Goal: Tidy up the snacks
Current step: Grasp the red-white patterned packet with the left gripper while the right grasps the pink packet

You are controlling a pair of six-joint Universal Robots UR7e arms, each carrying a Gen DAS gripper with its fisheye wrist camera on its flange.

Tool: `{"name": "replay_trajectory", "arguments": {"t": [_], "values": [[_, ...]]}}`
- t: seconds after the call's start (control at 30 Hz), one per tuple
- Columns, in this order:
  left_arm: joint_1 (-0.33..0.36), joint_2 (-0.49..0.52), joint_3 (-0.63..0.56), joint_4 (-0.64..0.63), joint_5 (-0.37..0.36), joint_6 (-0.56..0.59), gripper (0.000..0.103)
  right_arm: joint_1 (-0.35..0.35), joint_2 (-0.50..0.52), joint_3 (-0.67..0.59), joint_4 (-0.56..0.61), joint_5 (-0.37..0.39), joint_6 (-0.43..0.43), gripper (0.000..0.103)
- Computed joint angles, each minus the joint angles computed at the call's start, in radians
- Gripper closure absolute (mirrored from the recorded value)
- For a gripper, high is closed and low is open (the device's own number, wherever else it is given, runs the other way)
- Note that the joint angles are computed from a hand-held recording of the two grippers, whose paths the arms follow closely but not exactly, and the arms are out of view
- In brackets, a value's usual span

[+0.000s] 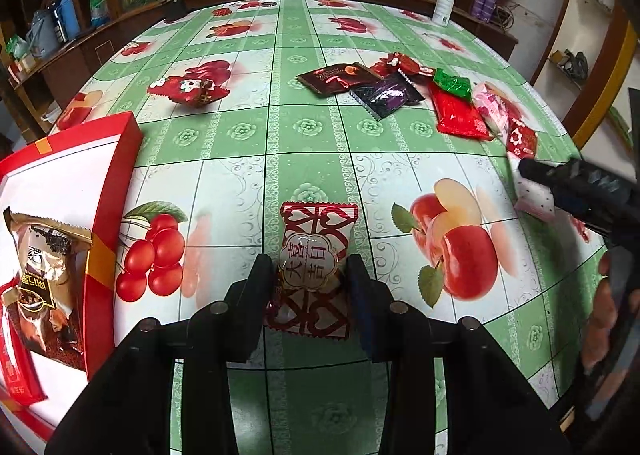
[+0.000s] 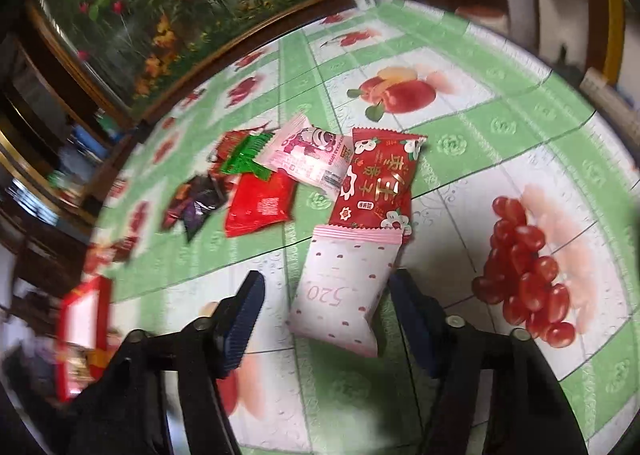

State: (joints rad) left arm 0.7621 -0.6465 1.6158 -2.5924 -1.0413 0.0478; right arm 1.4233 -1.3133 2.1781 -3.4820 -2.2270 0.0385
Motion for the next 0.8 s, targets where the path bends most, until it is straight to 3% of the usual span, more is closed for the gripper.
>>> {"name": "replay_trajectory", "arguments": {"t": [0.03, 0.13, 0.27, 0.47, 0.57, 0.7, 0.8], "values": [[0.004, -0.003, 0.001, -0.003, -0.012, 0.001, 0.067, 0.014, 0.022, -0.01, -0.015, -0.043, -0.019, 0.053], [0.017, -0.011, -0.001, -0.004, -0.042, 0.0, 0.068, 0.039, 0.072, -0.035, -0.057, -0.136, -0.094, 0.065], [0.04, -0.022, -0.013, 0.011, -0.1, -0.015, 0.069, 0.039, 0.075, -0.027, -0.079, -0.131, -0.139, 0.069], [0.051, -0.028, -0.015, 0.008, -0.111, -0.014, 0.071, 0.022, 0.051, -0.007, -0.062, -0.04, -0.174, 0.072], [0.054, -0.03, -0.016, 0.012, -0.116, -0.015, 0.075, 0.002, 0.026, 0.008, -0.025, 0.069, -0.172, 0.074], [0.067, -0.034, -0.021, 0.015, -0.146, -0.022, 0.078, -0.065, -0.023, 0.038, 0.031, 0.314, -0.133, 0.081], [0.072, -0.039, -0.017, 0.01, -0.16, -0.018, 0.079, -0.086, -0.034, 0.042, 0.048, 0.377, -0.123, 0.082]]}}
